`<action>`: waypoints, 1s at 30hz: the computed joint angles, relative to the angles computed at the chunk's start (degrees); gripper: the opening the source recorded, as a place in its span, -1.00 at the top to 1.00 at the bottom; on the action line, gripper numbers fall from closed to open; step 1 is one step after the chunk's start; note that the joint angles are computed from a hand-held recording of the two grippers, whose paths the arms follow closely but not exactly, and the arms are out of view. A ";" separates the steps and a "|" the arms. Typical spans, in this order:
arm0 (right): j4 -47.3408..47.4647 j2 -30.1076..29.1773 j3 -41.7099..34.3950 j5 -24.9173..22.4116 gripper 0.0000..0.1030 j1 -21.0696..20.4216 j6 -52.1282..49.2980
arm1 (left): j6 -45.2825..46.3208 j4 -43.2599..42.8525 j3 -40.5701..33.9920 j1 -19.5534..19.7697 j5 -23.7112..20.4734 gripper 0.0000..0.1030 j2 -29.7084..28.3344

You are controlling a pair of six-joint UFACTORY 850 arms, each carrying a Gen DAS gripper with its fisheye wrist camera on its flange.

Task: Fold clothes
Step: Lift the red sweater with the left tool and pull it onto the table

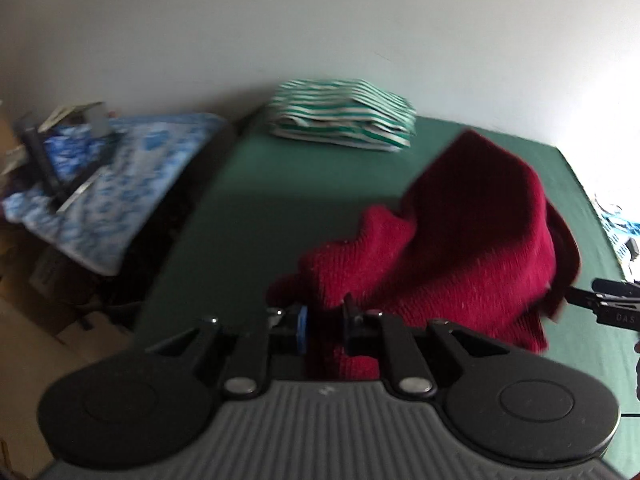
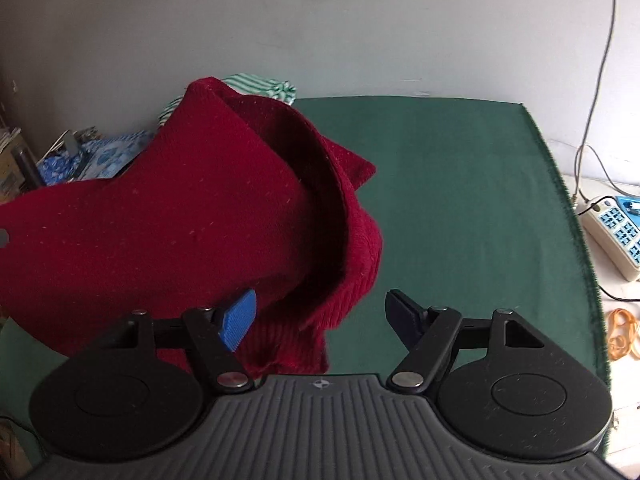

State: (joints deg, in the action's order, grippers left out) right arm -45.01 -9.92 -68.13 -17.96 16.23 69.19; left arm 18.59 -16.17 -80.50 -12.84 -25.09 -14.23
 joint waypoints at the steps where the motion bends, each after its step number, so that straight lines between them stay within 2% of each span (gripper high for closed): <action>1: -1.72 -0.94 -0.86 -0.71 -0.60 0.96 1.95 | 2.85 -3.28 1.18 1.41 0.19 0.74 0.87; 4: -9.47 -5.06 -4.63 -3.98 -0.69 3.71 11.39 | 11.74 -12.57 3.49 5.09 -0.47 0.72 2.05; 6: -5.86 -8.86 -9.00 -7.36 -0.69 4.90 10.02 | 17.31 -17.62 4.09 6.98 -1.77 0.70 1.68; 7: -1.68 -10.60 -11.46 -9.13 -0.64 5.12 7.57 | 19.86 -19.90 4.35 7.92 -2.50 0.67 1.46; 9: 4.99 -13.99 -16.10 -11.96 -0.39 5.41 4.29 | 24.46 -23.55 4.56 9.61 -4.14 0.63 0.91; 10: 6.00 -13.58 -16.04 -10.45 -0.31 5.72 5.54 | 26.68 -25.08 4.68 10.27 -4.75 0.60 0.71; 12: 3.92 -11.41 -13.43 -3.36 -0.56 6.18 12.20 | 31.47 -28.05 5.15 10.99 -5.08 0.57 0.64; 13: 2.66 -10.56 -12.69 -0.91 -0.83 6.56 15.77 | 33.70 -29.14 4.89 11.31 -5.53 0.57 0.11; 14: 0.72 -11.01 -12.58 -0.86 -0.90 7.03 16.94 | 35.62 -29.86 4.62 11.52 -5.86 0.55 -0.40; 15: 0.48 -11.96 -13.34 -2.77 -0.89 7.70 15.84 | 36.92 -29.90 4.37 11.48 -5.80 0.53 -0.81; 16: 0.26 -12.93 -14.13 -4.69 -0.83 8.35 14.71 | 38.12 -29.92 4.16 11.37 -5.58 0.48 -1.17; 18: 1.80 -14.92 -15.86 -9.51 -0.36 9.48 11.66 | 39.57 -29.26 3.83 10.98 -4.36 0.33 -1.69; 19: 2.49 -15.31 -15.88 -11.07 0.60 9.81 12.24 | 39.98 -29.04 4.00 10.69 -2.83 0.18 -1.64; 20: 1.76 -14.03 -14.21 -10.27 0.83 10.01 15.22 | 41.86 -30.38 4.64 10.50 -0.85 0.15 -1.20; 22: -5.94 -10.56 -9.66 -8.83 0.86 11.02 26.59 | 49.60 -36.04 6.33 10.34 2.21 0.15 0.05; 23: -10.41 -8.71 -7.52 -9.13 0.86 11.72 31.60 | 53.10 -38.65 6.85 10.43 2.45 0.15 0.44; 24: -12.76 -7.08 -5.81 -10.40 0.86 12.53 34.20 | 54.19 -39.40 6.75 10.75 0.79 0.15 0.35; 25: -12.72 -5.39 -4.24 -11.47 0.88 13.15 34.41 | 55.11 -39.99 6.64 11.07 -0.88 0.15 0.26; 26: -10.99 -3.87 -2.81 -12.37 1.00 13.65 33.22 | 55.54 -40.08 6.57 11.31 -2.34 0.13 0.13; 27: -9.03 -2.42 -1.44 -13.28 1.00 14.16 31.87 | 54.97 -39.13 6.72 11.31 -2.91 0.07 0.00; 29: -1.68 -0.73 -0.58 -16.19 1.00 15.76 26.01 | 53.02 -36.69 7.74 11.01 -1.84 -0.29 0.03; 30: 1.84 -0.12 -0.05 -16.67 1.00 16.07 23.01 | 51.76 -35.25 8.25 10.87 -1.34 -0.37 0.01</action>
